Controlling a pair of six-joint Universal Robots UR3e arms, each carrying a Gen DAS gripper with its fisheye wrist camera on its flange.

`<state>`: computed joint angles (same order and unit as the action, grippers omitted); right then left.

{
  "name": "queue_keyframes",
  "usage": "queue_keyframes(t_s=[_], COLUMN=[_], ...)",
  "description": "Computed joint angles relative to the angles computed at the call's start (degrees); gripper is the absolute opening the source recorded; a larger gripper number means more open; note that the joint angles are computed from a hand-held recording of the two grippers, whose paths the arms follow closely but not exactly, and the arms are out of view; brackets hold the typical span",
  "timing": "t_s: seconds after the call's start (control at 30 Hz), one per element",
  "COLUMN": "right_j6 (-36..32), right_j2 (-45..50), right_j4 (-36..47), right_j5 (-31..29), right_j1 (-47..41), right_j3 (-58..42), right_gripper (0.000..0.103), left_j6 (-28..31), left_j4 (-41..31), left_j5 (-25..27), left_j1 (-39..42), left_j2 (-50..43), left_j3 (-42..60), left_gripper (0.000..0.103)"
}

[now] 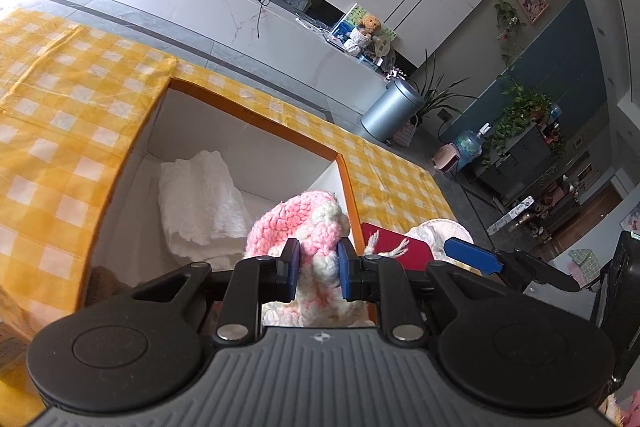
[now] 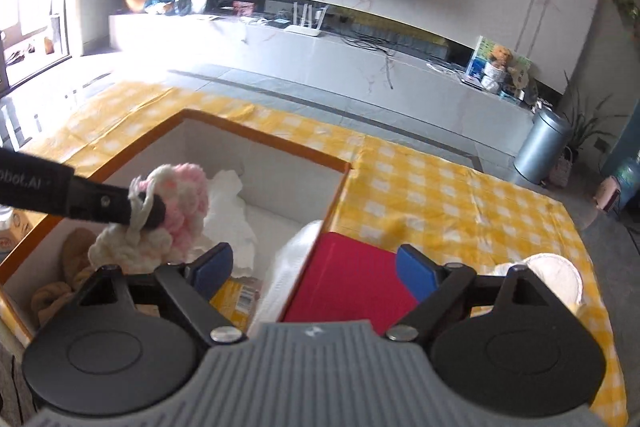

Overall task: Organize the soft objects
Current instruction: 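Lower the pink crocheted toy into the box and open the left tool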

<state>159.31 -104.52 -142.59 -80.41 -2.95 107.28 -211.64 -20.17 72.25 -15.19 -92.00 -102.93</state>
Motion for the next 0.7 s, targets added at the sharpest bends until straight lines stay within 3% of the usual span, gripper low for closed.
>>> queue_keyframes(t_s=[0.17, 0.33, 0.7], right_j6=[2.87, 2.36, 1.09], right_j2=[-0.27, -1.5, 0.02], right_j4=[0.32, 0.48, 1.66], right_j5=[2.35, 3.79, 3.38], right_j1=[-4.69, -6.43, -6.4], right_j3=[0.34, 2.2, 1.59], right_gripper=[0.087, 0.087, 0.087], left_j6=[-2.38, -2.13, -1.64], left_j4=[3.0, -0.88, -5.78], left_j5=[-2.24, 2.29, 4.63], left_j1=[-2.02, -5.25, -7.07], left_j2=[-7.16, -12.68, -15.59], left_j3=[2.36, 8.04, 11.96], left_gripper=[0.022, 0.022, 0.026])
